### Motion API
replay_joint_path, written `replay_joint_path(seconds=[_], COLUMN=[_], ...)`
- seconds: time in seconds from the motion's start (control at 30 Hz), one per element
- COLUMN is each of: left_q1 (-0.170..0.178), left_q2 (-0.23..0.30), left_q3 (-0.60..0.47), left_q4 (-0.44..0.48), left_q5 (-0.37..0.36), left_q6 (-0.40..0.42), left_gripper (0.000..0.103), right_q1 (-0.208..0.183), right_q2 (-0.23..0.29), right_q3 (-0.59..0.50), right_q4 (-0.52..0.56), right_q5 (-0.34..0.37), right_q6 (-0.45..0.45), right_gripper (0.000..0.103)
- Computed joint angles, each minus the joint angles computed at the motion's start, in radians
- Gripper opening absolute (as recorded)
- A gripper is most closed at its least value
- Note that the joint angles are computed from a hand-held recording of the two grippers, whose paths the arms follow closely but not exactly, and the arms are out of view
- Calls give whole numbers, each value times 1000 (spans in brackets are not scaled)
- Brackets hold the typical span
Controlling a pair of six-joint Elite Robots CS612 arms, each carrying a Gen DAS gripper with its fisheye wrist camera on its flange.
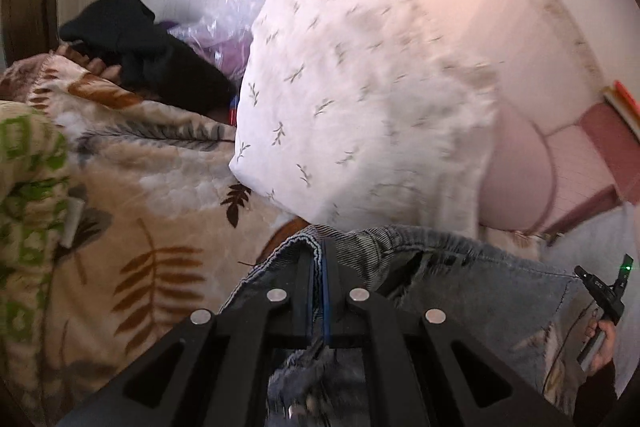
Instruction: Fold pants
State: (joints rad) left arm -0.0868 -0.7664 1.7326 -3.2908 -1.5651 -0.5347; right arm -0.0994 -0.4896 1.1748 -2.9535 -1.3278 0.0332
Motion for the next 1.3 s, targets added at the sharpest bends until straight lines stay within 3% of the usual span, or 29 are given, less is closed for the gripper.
replay_joint_path(seconds=[0.1,0.37,0.57,0.63,0.8,0.97,1.03,1.17,1.3], left_q1=[-6,-48,-91,-90,-66,-68,-60,-48,-41], left_q2=[-30,-84,-52,-30,8,-4,-10,-15,-6], left_q3=[83,323,415,423,415,417,416,413,413], left_q4=[-83,-234,-276,-308,-333,-346,-342,-335,-330], left_q5=[-14,-39,-22,-21,-61,-52,-60,-66,-74], left_q6=[-1,-13,-38,-56,-134,-107,-103,-105,-120], left_gripper=[4,4,4,4,5,5,5,5,5], right_q1=[-24,-86,-130,-136,-149,-166,-174,-174,-149], right_q2=[-62,-155,-183,-184,-187,-210,-218,-213,-165], right_q3=[121,380,529,554,574,572,574,547,447], right_q4=[-84,-176,-167,-171,-104,-6,-3,-53,-34], right_q5=[37,100,140,146,173,211,210,227,233], right_q6=[9,-7,-31,-36,-68,-101,-99,-46,24], right_gripper=[16,16,16,16,17,24,33,34,46])
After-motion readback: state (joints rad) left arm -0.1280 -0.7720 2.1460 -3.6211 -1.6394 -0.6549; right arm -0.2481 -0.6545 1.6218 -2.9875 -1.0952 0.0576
